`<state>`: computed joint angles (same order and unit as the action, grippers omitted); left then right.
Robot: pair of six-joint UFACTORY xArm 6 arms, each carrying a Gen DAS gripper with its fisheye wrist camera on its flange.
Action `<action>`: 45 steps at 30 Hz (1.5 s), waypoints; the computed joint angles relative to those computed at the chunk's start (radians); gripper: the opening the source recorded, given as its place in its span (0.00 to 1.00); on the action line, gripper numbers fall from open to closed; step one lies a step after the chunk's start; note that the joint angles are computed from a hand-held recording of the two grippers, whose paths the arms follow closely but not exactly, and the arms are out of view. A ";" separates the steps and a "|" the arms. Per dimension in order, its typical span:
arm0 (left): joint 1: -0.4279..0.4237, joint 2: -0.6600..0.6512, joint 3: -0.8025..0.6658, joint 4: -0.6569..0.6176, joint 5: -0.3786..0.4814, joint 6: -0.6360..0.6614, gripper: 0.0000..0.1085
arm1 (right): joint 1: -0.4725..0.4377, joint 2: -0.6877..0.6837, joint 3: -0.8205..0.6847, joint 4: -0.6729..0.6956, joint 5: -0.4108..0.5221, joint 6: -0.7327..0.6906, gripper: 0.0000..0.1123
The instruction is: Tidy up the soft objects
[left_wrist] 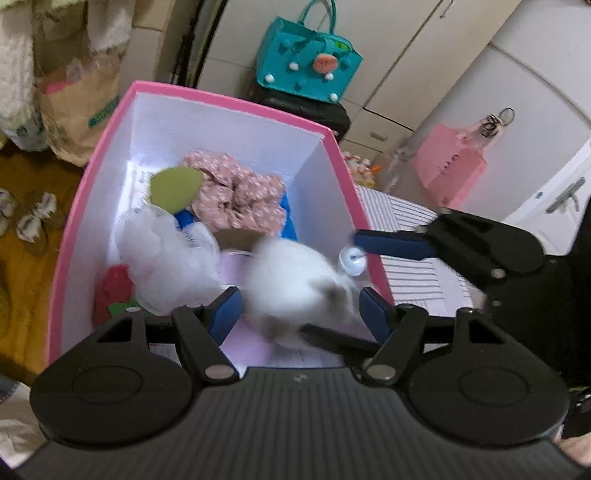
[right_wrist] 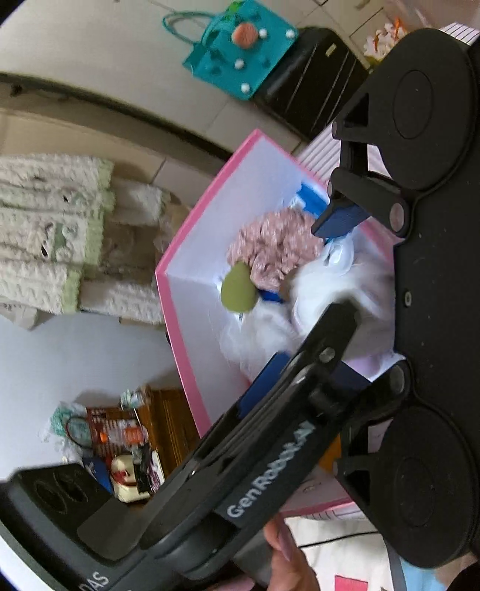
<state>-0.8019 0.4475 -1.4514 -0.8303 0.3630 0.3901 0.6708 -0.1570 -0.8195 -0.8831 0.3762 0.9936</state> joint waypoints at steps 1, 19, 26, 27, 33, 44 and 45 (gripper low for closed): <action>-0.005 -0.006 0.012 0.015 -0.022 -0.013 0.64 | -0.003 -0.020 0.017 0.003 -0.006 0.010 0.69; -0.037 -0.280 0.324 0.858 -0.201 -0.681 0.71 | 0.053 -0.367 0.258 -0.093 -0.032 0.306 0.69; -0.062 -0.385 0.380 1.073 -0.145 -0.861 0.73 | 0.166 -0.488 0.279 -0.050 0.154 0.330 0.70; -0.067 -0.397 0.387 1.082 -0.141 -0.866 0.74 | 0.185 -0.499 0.276 -0.040 0.188 0.333 0.70; -0.092 -0.453 0.412 1.163 -0.097 -0.937 0.92 | 0.324 -0.538 0.229 -0.016 0.472 0.477 0.88; -0.166 -0.509 0.416 1.476 0.130 -1.243 0.95 | 0.636 -0.536 0.205 -0.134 0.893 0.728 0.89; -0.170 -0.519 0.432 1.483 0.122 -1.258 0.95 | 0.667 -0.522 0.200 -0.153 0.927 0.737 0.89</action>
